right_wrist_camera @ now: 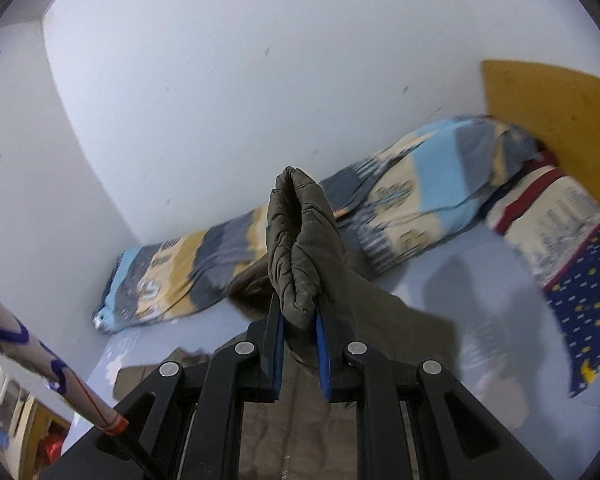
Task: Fold large clothes
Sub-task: 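Lift the held sleeve with the right tool and lay it across the jacket body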
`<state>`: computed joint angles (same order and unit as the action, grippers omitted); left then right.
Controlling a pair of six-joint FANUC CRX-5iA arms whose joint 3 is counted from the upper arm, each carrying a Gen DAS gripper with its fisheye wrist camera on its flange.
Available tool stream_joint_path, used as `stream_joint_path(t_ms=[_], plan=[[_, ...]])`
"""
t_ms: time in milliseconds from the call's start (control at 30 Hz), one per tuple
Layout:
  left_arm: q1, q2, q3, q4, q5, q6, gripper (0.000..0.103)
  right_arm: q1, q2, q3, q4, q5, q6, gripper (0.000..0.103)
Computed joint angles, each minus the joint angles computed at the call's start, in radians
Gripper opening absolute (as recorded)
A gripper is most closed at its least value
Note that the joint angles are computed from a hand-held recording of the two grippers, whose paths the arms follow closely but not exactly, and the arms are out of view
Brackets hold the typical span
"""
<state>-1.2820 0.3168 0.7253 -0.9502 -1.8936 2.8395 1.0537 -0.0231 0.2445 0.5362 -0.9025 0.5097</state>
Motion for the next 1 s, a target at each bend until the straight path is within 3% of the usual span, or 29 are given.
stream_joint_path(t_ms=[767,867,1000], plan=[[0.056,-0.040,-0.076,0.093,0.028,0.075,0.103,0.060,0.347,0.140,-0.371,0.049,0.202,0.017],[0.061,-0.040,-0.078,0.099,0.033,0.077,0.103,0.057,0.351,0.154,-0.441,0.052,0.258,0.032],[0.062,-0.036,-0.077,0.102,0.034,0.075,0.103,0.053,0.297,0.100,-0.464,0.104,0.289,0.040]])
